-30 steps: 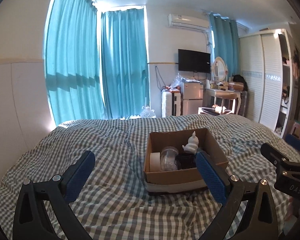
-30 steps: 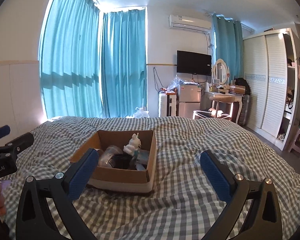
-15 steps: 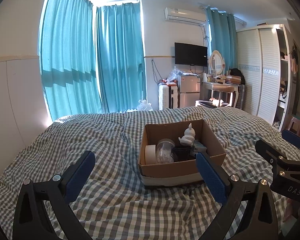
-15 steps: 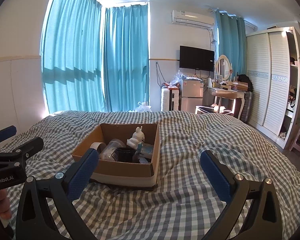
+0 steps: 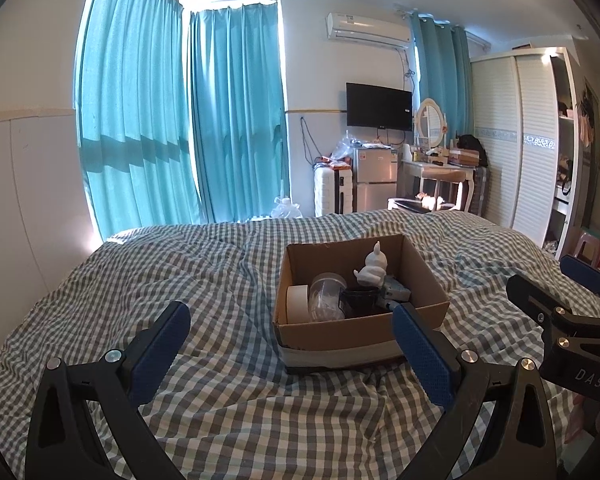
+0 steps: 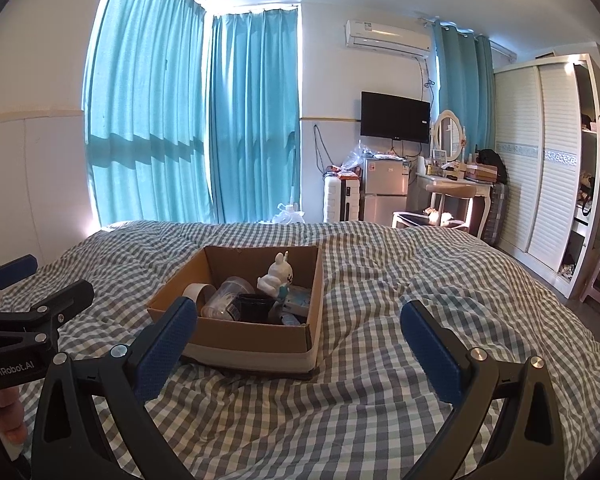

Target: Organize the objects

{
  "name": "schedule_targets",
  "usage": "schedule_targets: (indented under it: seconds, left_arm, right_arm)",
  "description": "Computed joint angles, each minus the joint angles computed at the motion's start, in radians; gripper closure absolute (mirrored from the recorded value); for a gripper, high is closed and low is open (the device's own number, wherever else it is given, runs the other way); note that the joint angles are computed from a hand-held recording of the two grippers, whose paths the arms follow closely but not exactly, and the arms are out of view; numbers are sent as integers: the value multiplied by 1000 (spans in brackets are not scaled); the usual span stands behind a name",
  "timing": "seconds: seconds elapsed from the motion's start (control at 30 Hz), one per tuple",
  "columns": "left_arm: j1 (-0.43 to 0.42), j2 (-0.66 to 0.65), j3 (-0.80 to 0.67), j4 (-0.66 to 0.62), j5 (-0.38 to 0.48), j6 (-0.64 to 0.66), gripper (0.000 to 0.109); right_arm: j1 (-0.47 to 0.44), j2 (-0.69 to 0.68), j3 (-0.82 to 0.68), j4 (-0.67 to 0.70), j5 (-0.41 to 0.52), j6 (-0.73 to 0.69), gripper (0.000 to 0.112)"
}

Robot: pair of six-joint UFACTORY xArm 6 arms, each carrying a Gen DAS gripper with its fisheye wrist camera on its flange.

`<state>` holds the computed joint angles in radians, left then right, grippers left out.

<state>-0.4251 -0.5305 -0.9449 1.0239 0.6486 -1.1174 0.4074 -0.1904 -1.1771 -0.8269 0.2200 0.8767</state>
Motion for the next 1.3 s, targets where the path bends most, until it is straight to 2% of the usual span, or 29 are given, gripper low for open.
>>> schedule_targets:
  seconds: [0.17, 0.83, 1.17, 1.3]
  left_arm:
    - [-3, 0, 1, 1, 4, 2, 6]
    - [-8, 2, 9, 7, 9, -4, 6]
    - [-8, 9, 9, -17, 11, 15, 6]
    - [5, 7, 14, -52, -13, 42, 6]
  right_arm:
    - [-2, -4, 7, 38, -9, -17, 10]
    - [1, -8, 14, 42, 3, -29, 10]
    - [5, -7, 13, 64, 14, -53, 10]
    - [5, -6, 11, 50, 17, -40, 10]
